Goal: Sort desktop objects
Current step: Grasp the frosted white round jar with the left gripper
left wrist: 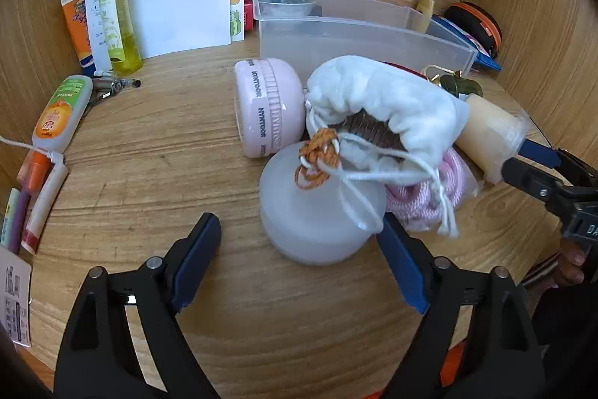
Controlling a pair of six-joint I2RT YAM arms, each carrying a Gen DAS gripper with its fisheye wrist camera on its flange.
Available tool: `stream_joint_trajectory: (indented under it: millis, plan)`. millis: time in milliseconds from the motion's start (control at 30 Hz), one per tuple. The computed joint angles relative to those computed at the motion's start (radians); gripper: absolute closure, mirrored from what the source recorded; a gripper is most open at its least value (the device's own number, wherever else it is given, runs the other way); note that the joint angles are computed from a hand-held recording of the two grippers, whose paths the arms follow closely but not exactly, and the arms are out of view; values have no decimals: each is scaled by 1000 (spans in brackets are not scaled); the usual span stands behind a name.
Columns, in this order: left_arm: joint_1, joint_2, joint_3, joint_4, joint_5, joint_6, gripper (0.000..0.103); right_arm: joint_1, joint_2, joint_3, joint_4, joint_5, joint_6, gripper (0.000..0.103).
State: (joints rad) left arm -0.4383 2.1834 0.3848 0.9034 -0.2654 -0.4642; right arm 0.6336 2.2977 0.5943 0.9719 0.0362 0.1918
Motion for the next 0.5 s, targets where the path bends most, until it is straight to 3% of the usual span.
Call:
stream_joint_trajectory:
  millis: [133,400,467,500]
  plan:
    - [7,0,27,-26,2,4,18,0,3,43,-48,-3,-11,21]
    - [-8,20,76,-62,-50,6,19,22,27,112,-100,44,-29,23]
    - [-18,27,85,-64,-70,3,21,25,38,133,-123,66,-33,35]
    - [-24,29,87,-61,-78,3,26,22,43,135,-119,58,-32,35]
